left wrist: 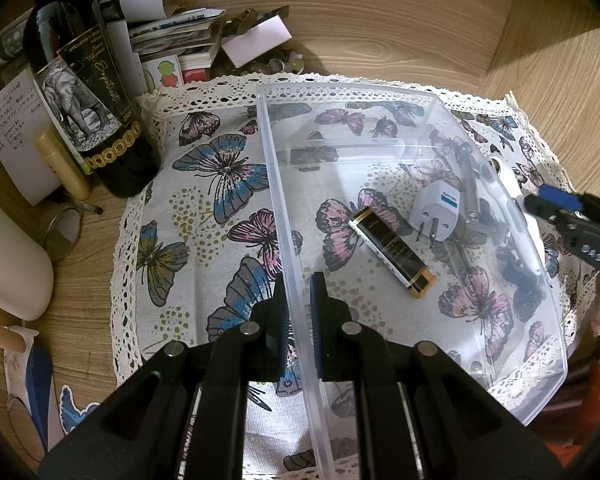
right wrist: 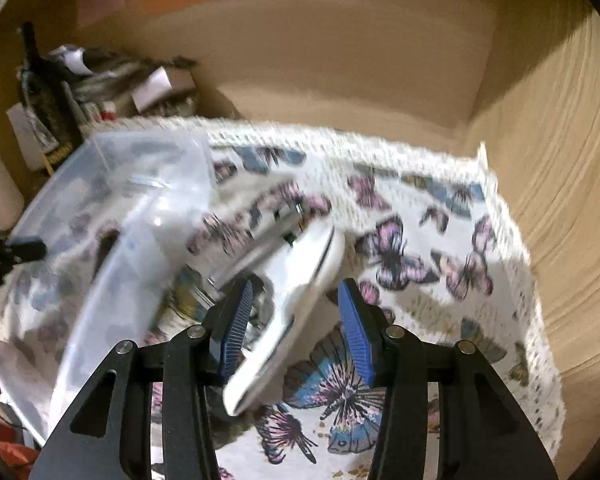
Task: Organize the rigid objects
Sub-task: 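Grasp the white handheld device with the right gripper and lift it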
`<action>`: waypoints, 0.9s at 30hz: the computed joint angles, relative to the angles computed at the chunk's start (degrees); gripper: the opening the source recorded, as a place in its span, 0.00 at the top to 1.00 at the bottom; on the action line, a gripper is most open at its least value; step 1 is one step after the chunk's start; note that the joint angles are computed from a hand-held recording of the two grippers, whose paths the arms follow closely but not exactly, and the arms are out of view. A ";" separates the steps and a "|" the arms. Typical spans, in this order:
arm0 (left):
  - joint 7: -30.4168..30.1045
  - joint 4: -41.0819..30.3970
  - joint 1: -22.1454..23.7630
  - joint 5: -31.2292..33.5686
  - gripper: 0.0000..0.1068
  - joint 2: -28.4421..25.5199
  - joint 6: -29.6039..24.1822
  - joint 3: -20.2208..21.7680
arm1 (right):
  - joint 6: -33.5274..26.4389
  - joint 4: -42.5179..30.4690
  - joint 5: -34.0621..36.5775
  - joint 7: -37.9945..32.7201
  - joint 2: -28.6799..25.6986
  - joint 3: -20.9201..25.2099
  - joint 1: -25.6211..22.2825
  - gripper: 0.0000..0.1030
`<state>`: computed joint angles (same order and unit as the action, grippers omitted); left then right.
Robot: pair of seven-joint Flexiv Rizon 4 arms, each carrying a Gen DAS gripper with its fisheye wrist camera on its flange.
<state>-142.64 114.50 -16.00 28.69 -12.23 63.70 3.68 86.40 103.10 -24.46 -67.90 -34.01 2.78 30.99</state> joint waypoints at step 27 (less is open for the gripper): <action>0.00 0.06 0.02 -0.12 0.90 -0.01 0.43 -0.02 | -0.11 -4.87 3.59 -3.38 -2.07 1.71 -0.76 0.72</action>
